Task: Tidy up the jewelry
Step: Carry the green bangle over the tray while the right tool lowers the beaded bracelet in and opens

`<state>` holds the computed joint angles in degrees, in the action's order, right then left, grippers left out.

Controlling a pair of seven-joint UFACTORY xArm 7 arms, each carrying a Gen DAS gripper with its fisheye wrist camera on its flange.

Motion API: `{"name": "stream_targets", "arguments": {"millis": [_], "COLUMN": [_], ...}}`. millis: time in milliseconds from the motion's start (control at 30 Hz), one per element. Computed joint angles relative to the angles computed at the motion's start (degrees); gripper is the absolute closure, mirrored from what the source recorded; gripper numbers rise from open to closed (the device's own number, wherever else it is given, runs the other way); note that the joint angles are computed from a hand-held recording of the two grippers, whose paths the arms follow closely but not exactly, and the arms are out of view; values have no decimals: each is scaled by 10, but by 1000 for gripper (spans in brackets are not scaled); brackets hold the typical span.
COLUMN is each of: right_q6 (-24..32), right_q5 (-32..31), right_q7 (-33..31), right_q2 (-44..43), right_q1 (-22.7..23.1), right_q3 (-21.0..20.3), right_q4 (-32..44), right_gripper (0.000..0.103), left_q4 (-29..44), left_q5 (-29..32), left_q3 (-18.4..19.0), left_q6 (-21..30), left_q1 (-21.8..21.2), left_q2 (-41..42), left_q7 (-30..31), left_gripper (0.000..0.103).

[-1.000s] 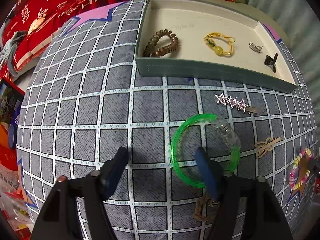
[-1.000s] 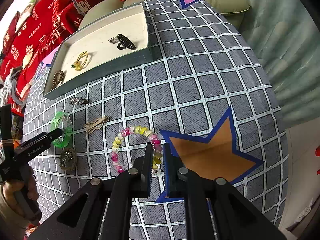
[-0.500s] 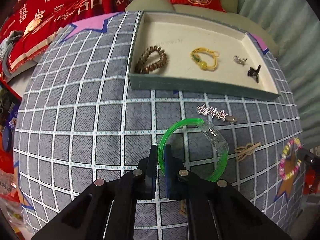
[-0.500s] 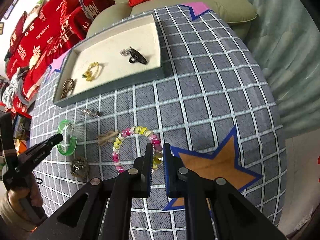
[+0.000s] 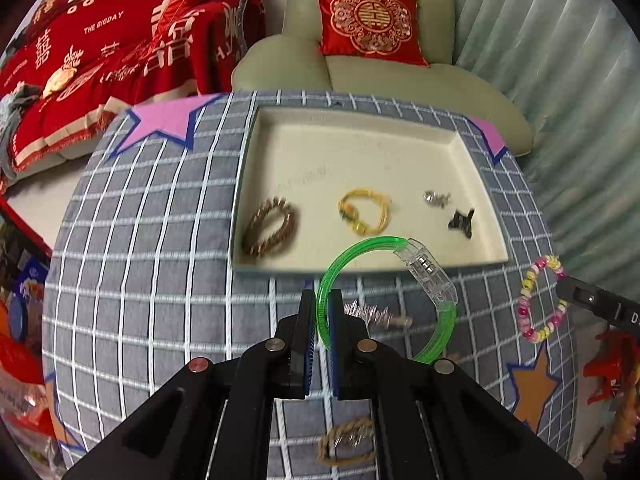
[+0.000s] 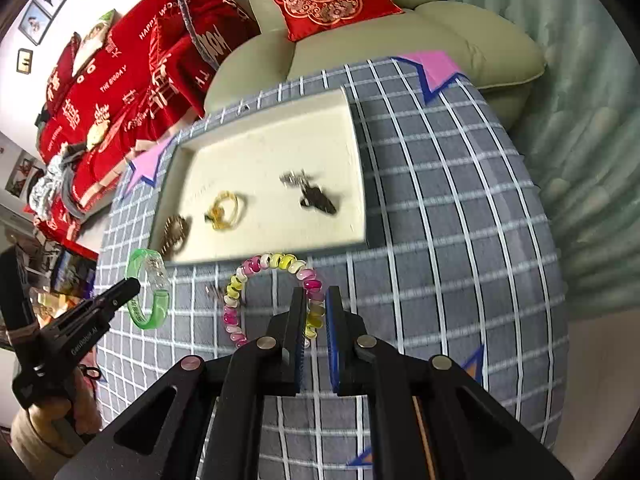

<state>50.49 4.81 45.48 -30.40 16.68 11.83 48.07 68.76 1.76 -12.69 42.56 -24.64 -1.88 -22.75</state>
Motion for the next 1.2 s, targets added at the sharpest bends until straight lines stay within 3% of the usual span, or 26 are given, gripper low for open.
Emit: {"name": "stream_targets", "arguments": {"millis": [733, 1200], "right_q6": [-80, -96], "right_q5": [3, 29], "right_q7": [-114, -149], "right_q2": [227, 281], "right_q1": [-31, -38], "right_q3": [-46, -54], "right_q4": [148, 145], "right_gripper": [93, 93], "left_q4": [229, 278], "left_q5": [88, 131], "left_q3": [42, 61], "left_q6": [54, 97], "left_q1": [-35, -68], "left_q2": [204, 265], "left_q7": [-78, -86], "left_gripper": [87, 87]}}
